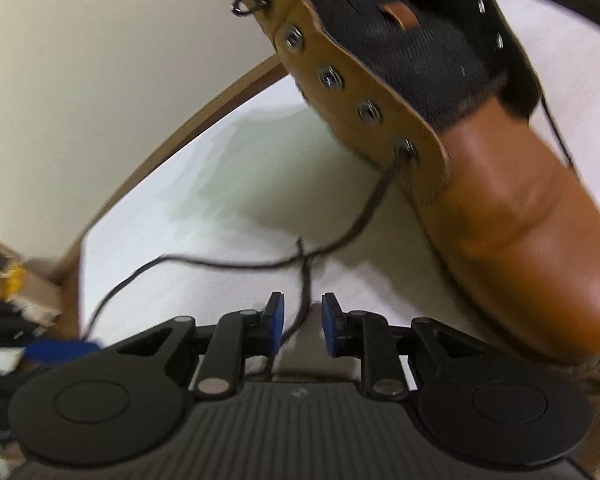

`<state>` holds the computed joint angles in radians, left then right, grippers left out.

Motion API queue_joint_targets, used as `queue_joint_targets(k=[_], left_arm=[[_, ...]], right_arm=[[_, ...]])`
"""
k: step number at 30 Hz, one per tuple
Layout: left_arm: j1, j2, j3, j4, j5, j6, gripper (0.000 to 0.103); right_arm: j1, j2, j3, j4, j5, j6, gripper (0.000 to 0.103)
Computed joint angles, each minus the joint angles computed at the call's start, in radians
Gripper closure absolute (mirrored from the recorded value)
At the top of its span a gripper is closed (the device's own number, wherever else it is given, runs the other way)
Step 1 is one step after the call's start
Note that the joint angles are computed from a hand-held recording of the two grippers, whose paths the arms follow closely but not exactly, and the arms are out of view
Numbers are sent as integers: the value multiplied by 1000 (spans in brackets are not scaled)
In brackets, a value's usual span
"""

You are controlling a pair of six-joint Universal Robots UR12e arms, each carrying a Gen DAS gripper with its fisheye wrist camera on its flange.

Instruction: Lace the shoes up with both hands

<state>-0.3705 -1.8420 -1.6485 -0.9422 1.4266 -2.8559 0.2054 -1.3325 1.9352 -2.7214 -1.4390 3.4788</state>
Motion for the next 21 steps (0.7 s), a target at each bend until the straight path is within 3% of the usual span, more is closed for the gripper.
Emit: queue_joint_targets(k=[6,7,8,12,17,21], left_arm=[[6,7,-18,13,-30,25,85],[6,7,-19,14,-31,26,85],[6,8,-19,15,-32,27,85],[3,10,-21,30,-27,47,85],[-5,2,-12,54,-48,66,85],[-16,-10,4,70,-80,79,85]], right_arm=[[69,30,-49,51,-180,-127,82],[80,33,-54,58,-208,-159,88],[85,33,-55,58,-219,-184,101],[74,9,-41,86,-179,-284,102],[21,-117,11,210,-90,-372,102],[-29,-239,20,383,-140,-470,102]])
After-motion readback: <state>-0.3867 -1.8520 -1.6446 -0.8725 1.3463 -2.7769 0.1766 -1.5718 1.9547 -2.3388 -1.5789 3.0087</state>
